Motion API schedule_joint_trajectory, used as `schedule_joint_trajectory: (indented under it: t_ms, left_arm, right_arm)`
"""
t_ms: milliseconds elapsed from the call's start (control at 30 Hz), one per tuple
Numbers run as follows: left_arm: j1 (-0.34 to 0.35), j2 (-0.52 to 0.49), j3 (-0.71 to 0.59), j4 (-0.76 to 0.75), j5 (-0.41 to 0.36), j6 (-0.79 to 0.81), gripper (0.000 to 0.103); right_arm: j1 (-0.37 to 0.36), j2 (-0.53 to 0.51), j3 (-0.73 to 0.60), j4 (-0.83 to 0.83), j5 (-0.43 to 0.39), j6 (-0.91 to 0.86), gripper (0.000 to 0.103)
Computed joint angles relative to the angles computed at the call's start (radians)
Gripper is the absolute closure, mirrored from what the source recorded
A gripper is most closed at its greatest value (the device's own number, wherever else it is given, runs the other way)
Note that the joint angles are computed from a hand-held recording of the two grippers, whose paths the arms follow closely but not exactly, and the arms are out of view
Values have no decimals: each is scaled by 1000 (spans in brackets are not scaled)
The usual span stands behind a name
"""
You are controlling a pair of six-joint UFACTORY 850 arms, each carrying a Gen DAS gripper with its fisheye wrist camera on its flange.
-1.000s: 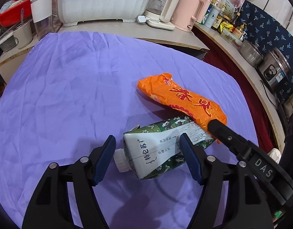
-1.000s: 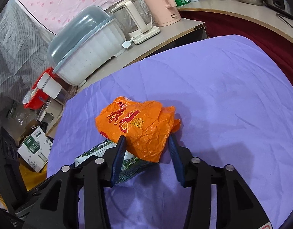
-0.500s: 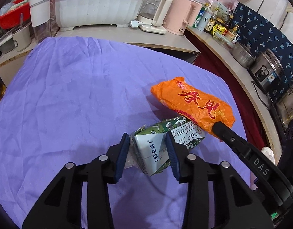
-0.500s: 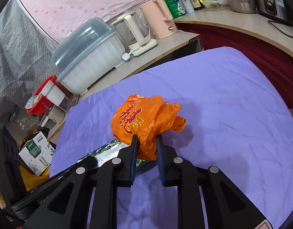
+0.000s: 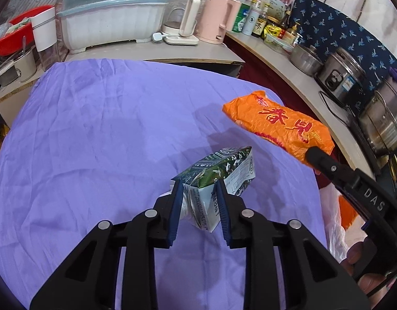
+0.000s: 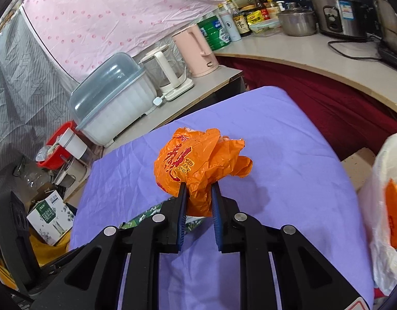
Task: Collect trash
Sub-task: 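Carry the carton and orange bag with both grippers over the bin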
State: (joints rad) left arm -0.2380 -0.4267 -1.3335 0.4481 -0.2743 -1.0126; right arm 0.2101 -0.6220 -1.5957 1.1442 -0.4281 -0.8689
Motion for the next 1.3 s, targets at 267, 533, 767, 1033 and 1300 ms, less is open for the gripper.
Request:
schedule_joint_trajectory:
  t_ms: [267,533,767,1033,1300]
  left_arm:
    - [-67,31,8,82,-21,-80,81]
    - [-133,32,-36,139,-57,-114,84]
    - [-197,8,-111,179,-97,-121,84]
    - [-279,-65,-263,183,-126,-64,84]
    - [-346,-202,-472,45,-160,110,84]
  right_arm:
    - [-54,93,108,93,18,-92,86]
    - [-126,175,201,198,17,-190,86]
    - [-205,236,271,285,19,-271,86]
    - [-329,289,342,322,32,-305,86]
    - [-438,305,380,252,61,-261,86]
